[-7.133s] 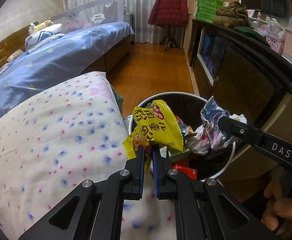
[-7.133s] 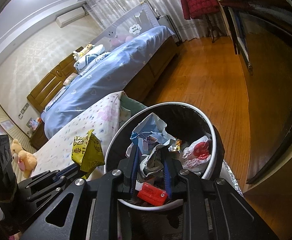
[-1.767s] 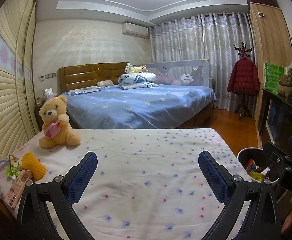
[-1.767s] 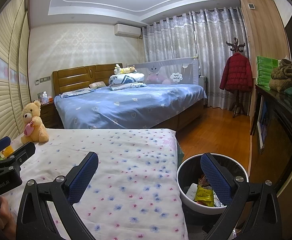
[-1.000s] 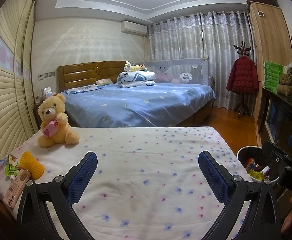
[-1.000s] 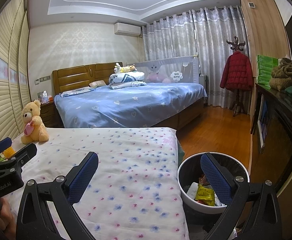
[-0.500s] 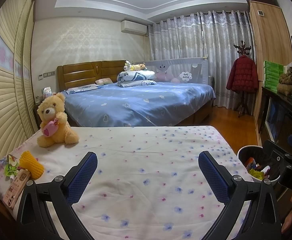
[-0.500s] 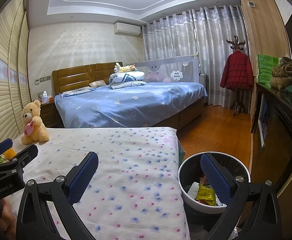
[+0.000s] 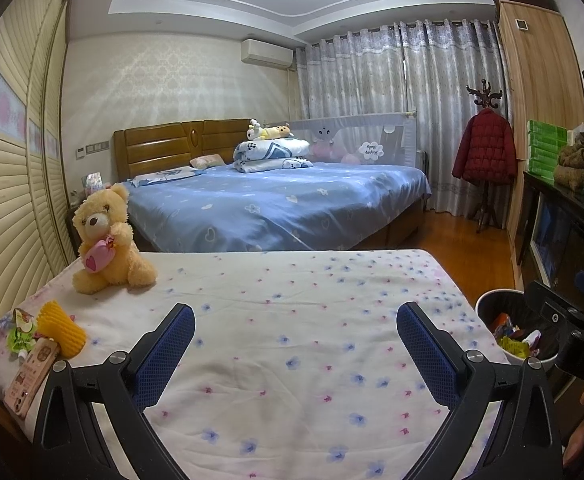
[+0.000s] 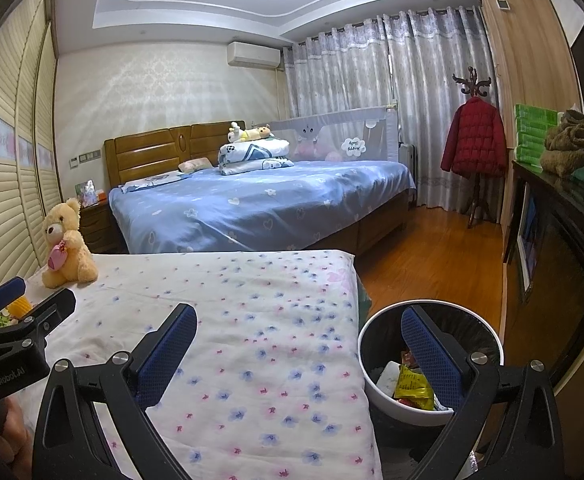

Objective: Collect trash

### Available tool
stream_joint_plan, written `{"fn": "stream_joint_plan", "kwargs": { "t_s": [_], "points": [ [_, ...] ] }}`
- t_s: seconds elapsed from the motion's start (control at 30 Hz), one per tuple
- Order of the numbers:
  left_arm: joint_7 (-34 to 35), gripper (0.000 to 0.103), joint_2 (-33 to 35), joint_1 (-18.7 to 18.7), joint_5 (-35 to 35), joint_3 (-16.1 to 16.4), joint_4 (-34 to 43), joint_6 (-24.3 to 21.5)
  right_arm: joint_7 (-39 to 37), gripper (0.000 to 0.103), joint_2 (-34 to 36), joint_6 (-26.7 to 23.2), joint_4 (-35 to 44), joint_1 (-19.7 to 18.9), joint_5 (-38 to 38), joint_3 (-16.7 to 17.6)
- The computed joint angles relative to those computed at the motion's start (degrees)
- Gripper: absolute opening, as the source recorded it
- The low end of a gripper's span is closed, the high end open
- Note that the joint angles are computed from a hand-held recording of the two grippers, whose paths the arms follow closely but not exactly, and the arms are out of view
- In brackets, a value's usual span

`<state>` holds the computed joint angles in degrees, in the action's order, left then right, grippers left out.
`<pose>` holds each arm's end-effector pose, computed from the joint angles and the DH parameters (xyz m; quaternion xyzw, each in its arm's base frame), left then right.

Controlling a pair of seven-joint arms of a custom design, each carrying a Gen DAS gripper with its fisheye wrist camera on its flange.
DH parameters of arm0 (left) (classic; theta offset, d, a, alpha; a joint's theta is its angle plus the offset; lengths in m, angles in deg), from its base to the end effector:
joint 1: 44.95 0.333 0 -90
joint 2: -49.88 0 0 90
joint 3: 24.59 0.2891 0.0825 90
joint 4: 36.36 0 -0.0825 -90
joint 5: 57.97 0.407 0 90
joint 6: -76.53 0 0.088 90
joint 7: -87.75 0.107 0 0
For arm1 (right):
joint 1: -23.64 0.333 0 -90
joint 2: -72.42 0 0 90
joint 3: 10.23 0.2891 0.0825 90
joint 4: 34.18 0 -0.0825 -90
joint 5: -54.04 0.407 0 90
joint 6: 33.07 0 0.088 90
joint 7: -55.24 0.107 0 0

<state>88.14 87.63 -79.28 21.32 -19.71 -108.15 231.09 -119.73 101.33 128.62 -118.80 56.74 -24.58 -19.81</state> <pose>0.6552 -0.4285 0.4132 -0.5577 0.6046 -0.4023 0.4019 0.6490 0.3599 0.4169 -0.5894 0.5957 -0.3646 0.4058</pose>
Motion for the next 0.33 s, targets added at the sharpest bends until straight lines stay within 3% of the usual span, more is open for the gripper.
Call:
{"fn": "stream_joint_plan", "kwargs": {
  "t_s": [0.33],
  "points": [
    [2.5, 0.102, 1.64, 0.62, -3.12, -0.11, 1.64, 0.58, -2.02, 0.103, 1.81, 1.31, 1.24, -0.43, 3.05, -0.01]
  ]
}}
